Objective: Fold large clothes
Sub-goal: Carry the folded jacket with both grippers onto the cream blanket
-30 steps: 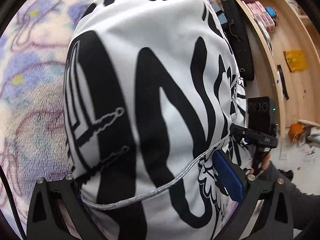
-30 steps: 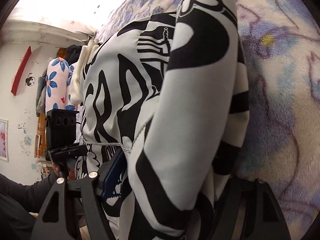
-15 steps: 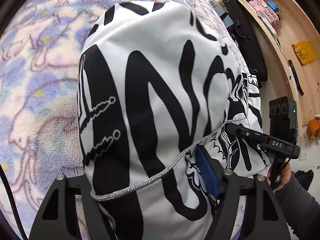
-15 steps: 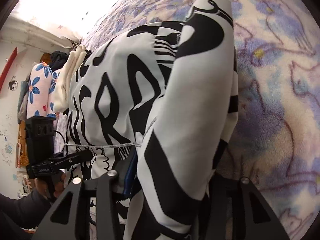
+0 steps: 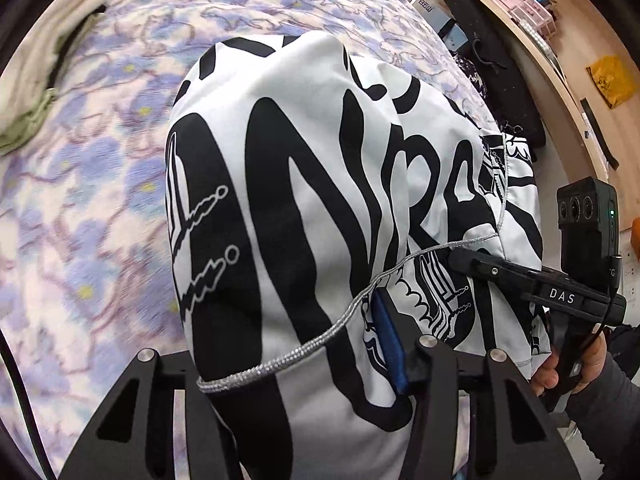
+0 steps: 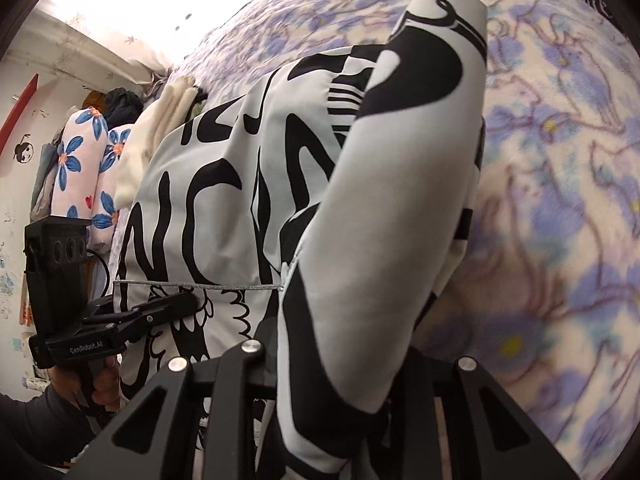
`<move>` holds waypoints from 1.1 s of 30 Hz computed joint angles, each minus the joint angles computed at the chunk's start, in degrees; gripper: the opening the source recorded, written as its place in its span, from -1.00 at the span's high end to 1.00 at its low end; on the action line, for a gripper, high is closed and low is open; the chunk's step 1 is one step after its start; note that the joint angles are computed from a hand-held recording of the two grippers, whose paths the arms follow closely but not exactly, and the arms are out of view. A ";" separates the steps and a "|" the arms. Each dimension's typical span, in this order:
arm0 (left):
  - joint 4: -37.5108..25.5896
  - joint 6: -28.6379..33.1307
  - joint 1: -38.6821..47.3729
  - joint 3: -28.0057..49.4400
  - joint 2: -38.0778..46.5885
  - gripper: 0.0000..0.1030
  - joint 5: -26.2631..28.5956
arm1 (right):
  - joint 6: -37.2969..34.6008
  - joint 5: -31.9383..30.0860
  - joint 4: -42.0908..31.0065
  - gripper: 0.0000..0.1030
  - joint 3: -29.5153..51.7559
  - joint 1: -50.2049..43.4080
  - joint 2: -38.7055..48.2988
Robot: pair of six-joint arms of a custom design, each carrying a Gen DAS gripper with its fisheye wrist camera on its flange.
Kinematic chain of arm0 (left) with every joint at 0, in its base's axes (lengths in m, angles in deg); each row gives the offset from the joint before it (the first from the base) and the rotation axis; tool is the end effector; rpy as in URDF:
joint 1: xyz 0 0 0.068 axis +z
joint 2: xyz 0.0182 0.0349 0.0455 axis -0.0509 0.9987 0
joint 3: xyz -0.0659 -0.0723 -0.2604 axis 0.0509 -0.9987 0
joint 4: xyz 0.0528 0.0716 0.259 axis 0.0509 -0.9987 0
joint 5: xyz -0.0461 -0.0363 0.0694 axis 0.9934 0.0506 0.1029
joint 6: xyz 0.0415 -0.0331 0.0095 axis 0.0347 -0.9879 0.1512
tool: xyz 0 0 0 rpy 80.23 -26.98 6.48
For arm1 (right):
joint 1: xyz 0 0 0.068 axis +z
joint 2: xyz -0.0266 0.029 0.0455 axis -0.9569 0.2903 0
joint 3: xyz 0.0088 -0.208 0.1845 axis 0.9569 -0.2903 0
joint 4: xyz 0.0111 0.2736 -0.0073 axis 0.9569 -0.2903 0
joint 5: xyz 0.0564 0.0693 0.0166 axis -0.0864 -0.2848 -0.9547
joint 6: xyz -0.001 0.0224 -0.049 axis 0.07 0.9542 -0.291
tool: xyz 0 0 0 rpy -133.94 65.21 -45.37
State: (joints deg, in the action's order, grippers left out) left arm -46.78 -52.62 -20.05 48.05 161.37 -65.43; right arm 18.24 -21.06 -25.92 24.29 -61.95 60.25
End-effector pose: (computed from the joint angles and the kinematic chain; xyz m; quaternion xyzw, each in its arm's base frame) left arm 0.2506 -0.0875 0.1308 -0.0884 0.9619 -0.2131 0.1467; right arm 0.3027 0.0796 0.1122 -0.1518 0.9423 0.2895 0.0721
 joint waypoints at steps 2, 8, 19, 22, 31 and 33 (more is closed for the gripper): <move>-3.67 1.77 2.24 -0.78 -3.28 0.06 0.77 | 2.58 -0.26 0.38 0.51 -1.18 2.38 -1.88; -17.81 10.85 12.25 -2.12 -15.76 0.06 3.08 | 13.25 -0.61 3.32 0.51 -3.50 11.43 -7.11; -40.75 49.96 50.98 8.93 -17.38 0.05 12.30 | 37.67 6.46 12.81 0.51 5.04 33.16 -5.55; -45.34 62.30 61.89 14.78 -11.11 0.05 14.20 | 42.97 9.58 14.65 0.51 10.27 38.66 -1.53; -57.55 88.48 83.97 33.34 8.94 0.05 14.41 | 50.92 16.66 13.99 0.51 22.68 48.81 6.77; -58.88 90.48 85.73 36.56 11.62 0.05 14.49 | 51.47 17.29 13.22 0.51 25.72 49.75 8.54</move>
State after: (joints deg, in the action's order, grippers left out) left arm -105.67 37.86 65.68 84.61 172.99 -50.94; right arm 69.71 -3.77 -12.70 50.01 -12.20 68.79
